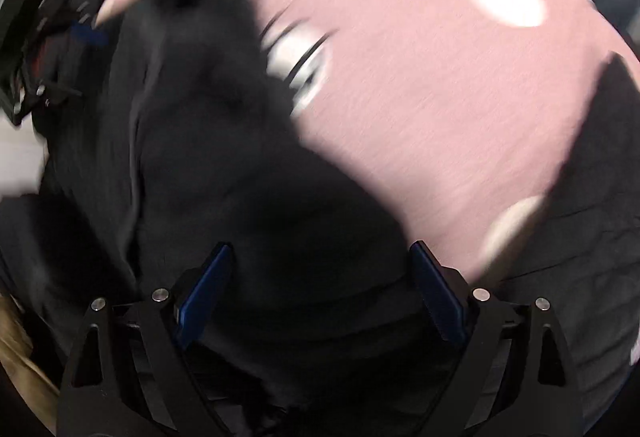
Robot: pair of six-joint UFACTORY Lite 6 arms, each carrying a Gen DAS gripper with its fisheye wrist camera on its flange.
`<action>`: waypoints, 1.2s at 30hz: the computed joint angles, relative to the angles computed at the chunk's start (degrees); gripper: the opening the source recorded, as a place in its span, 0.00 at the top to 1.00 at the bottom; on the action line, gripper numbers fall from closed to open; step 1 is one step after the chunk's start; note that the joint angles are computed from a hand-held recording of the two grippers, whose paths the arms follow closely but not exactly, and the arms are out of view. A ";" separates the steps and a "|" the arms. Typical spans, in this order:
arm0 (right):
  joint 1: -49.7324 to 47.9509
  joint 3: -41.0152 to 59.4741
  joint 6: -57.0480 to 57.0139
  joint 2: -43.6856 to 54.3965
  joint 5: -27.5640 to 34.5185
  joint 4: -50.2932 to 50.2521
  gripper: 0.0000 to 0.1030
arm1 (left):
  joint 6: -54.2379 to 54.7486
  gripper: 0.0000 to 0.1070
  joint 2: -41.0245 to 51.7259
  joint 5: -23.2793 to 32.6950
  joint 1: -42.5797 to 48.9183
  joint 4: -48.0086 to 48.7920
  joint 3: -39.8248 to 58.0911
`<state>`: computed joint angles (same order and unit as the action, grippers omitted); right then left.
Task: Fold large clothes
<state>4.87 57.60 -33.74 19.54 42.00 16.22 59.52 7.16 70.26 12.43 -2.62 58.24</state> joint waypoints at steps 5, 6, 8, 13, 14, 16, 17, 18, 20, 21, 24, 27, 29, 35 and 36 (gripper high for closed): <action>6.14 -10.96 6.85 -8.85 -8.79 -6.31 0.58 | 11.77 0.13 -16.83 -12.85 1.15 2.76 -18.61; 5.89 -11.00 6.96 -9.52 -8.27 -5.68 0.67 | 11.92 0.26 -16.50 -12.05 2.20 1.99 -17.61; 5.20 -10.67 6.87 -11.04 -6.78 -4.42 0.85 | 11.65 0.58 -15.11 -10.74 4.26 1.21 -14.36; 5.51 -9.00 10.73 -21.39 -1.31 -5.19 0.93 | 14.39 1.00 -11.17 2.44 12.18 -5.07 -0.48; 5.10 -7.38 11.47 -23.63 0.37 -5.04 0.94 | 16.95 1.00 -11.28 5.84 14.17 -6.88 3.49; 3.88 -2.99 12.69 -25.73 3.41 -4.27 0.94 | 17.80 1.00 -7.75 14.65 18.67 -12.49 15.49; 3.38 0.06 13.31 -25.93 4.70 -4.20 0.94 | 16.71 1.00 -6.53 16.29 21.54 -17.05 21.48; 3.16 2.47 13.55 -25.63 5.40 -4.10 0.94 | 15.53 1.00 -4.90 16.10 23.05 -20.06 27.48; 3.87 7.98 15.03 -24.36 5.80 -4.34 0.95 | 12.89 1.00 0.74 17.16 22.74 -21.20 39.47; 4.54 11.63 16.24 -22.63 5.44 -5.14 0.95 | 10.51 1.00 3.82 16.87 22.54 -22.39 45.47; 6.91 20.40 21.02 -17.28 1.89 -9.79 0.95 | 2.78 0.97 12.13 21.63 23.85 -27.60 61.61; 7.19 29.92 25.12 -8.73 0.16 -13.95 0.94 | -3.18 0.18 10.89 16.33 22.75 -28.90 59.66; 5.72 36.88 27.24 0.29 3.55 -15.90 0.80 | -4.69 0.10 6.94 10.32 22.19 -30.28 51.17; 2.19 22.77 27.31 -3.53 1.45 -9.18 0.26 | -9.98 0.10 -5.05 1.12 16.21 -14.58 22.38; 2.00 18.27 27.27 -7.08 0.21 -9.61 0.26 | -10.17 0.10 -9.11 -0.67 16.38 -13.35 16.38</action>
